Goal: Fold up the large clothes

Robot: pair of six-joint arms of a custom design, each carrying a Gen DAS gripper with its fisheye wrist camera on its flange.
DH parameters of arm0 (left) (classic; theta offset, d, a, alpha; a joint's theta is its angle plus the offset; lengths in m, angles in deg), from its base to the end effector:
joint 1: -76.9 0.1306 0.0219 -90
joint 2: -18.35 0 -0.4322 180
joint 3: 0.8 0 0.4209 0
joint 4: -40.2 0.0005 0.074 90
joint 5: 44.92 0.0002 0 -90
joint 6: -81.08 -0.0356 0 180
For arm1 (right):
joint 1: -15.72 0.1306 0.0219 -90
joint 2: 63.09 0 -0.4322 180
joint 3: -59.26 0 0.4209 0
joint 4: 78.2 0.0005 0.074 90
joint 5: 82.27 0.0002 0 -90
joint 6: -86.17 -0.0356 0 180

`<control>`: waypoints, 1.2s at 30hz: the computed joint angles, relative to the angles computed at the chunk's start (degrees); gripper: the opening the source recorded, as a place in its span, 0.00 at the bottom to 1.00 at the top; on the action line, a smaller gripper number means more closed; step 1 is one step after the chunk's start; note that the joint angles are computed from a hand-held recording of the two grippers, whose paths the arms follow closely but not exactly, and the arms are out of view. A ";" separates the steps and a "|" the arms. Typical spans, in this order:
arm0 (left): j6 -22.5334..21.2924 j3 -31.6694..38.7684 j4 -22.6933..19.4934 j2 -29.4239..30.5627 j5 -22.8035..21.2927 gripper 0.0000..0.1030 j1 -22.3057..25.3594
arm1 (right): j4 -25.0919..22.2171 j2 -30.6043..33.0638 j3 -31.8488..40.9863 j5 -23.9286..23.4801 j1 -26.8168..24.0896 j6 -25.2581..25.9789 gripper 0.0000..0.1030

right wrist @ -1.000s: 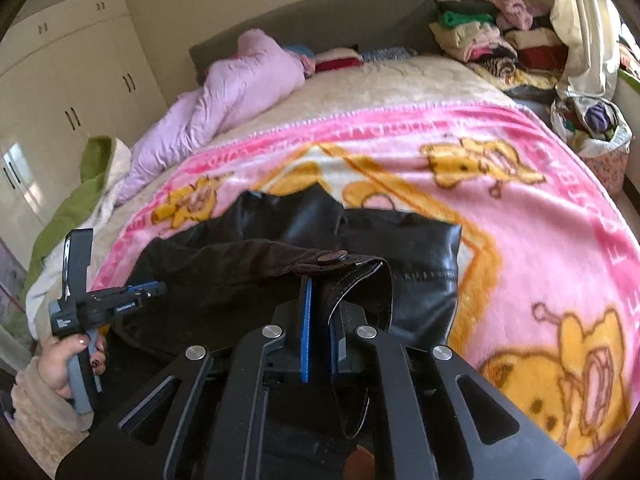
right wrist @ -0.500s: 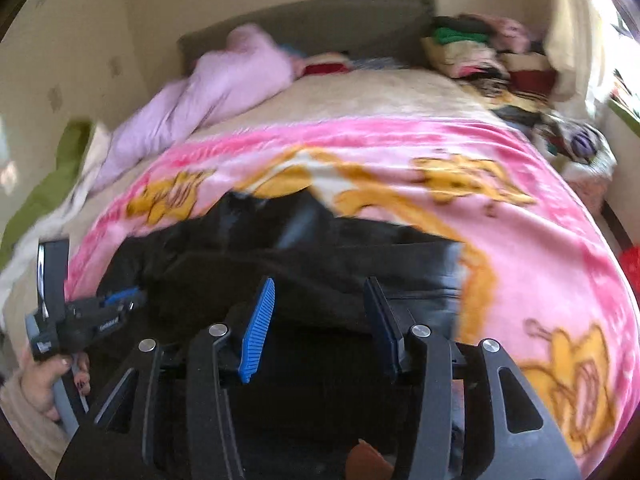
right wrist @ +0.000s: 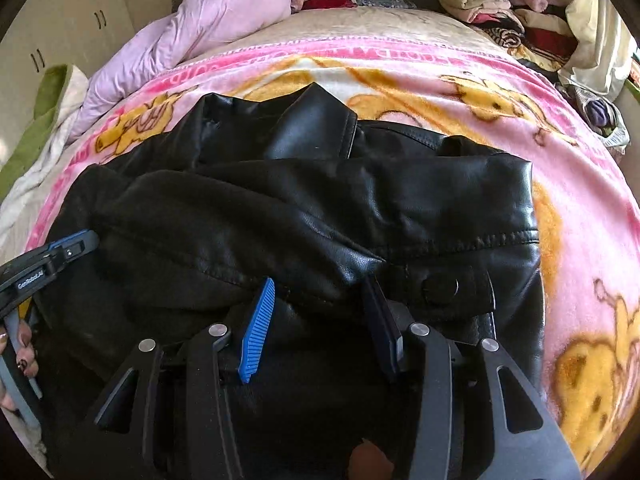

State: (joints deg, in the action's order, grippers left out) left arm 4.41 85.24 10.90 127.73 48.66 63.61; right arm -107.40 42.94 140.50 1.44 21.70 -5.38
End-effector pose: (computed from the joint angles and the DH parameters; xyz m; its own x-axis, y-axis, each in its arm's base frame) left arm 0.6009 -0.1447 0.2844 -0.8141 -0.0441 -0.5790 0.0808 0.9788 -0.1882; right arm 0.5840 0.0646 0.2809 -0.8088 -0.0577 -0.5853 -0.1458 0.9838 0.1045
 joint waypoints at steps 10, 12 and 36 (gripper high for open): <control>-2.09 -2.64 1.90 -4.03 1.12 0.33 -0.73 | 5.75 -10.32 -7.81 -3.61 -1.22 1.14 0.50; -2.39 -3.41 2.43 -5.03 1.23 0.34 -1.34 | 5.94 -11.08 -8.72 -3.88 -1.14 1.94 0.50; -4.13 -6.70 0.83 -5.87 -1.48 0.53 -4.69 | 2.12 -9.67 -11.43 -2.18 -0.36 2.67 0.60</control>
State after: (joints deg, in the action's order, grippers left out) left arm 0.28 78.54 11.73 121.86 47.18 58.92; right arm -105.28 33.27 129.07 -0.74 21.34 -2.71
